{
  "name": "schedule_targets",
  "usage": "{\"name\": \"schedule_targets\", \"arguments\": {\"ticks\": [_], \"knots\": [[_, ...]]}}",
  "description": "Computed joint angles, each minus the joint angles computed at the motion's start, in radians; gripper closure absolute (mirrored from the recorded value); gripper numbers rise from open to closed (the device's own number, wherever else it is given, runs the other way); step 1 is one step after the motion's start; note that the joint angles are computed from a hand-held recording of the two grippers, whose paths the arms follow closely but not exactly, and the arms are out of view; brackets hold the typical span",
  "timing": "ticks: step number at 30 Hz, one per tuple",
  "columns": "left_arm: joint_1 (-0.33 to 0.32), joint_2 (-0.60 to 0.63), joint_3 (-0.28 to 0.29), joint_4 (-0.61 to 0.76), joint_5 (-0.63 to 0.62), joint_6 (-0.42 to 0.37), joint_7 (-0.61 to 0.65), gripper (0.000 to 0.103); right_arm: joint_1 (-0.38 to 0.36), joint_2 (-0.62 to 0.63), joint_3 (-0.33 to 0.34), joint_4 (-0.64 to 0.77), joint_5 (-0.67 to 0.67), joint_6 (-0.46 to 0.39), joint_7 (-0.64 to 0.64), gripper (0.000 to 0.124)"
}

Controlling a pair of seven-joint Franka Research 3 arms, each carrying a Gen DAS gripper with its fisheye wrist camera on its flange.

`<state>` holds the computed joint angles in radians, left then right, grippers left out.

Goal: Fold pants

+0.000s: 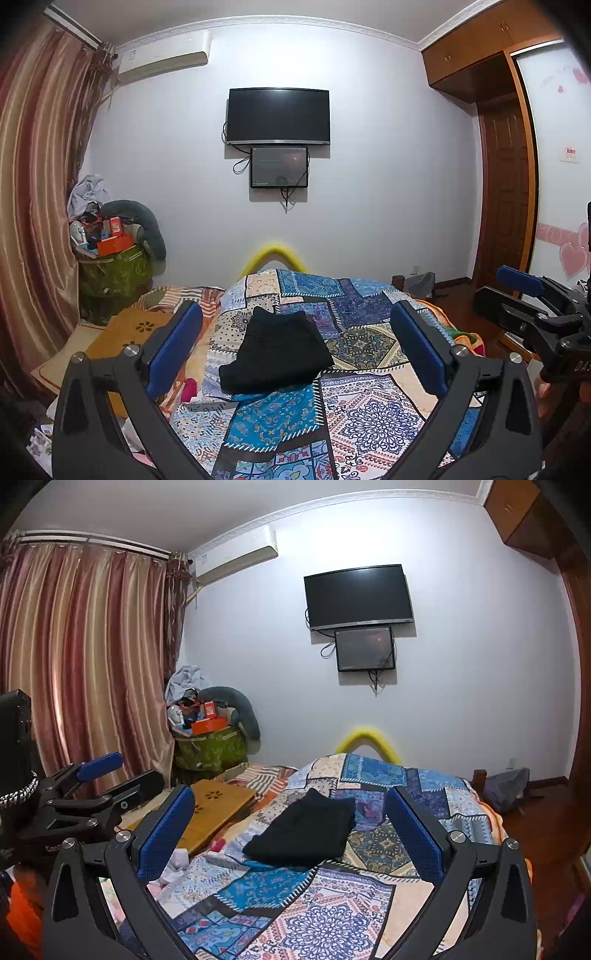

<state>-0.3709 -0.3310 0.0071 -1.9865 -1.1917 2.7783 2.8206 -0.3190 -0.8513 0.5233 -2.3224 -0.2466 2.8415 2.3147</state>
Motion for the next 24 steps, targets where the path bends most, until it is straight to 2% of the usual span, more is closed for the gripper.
{"name": "schedule_targets", "arguments": {"ticks": [24], "knots": [[0.018,-0.002,-0.005,0.007,0.007,-0.066,-0.009,0.000,0.002,-0.019,-0.005,-0.014,0.001,-0.010,0.014,0.021]]}}
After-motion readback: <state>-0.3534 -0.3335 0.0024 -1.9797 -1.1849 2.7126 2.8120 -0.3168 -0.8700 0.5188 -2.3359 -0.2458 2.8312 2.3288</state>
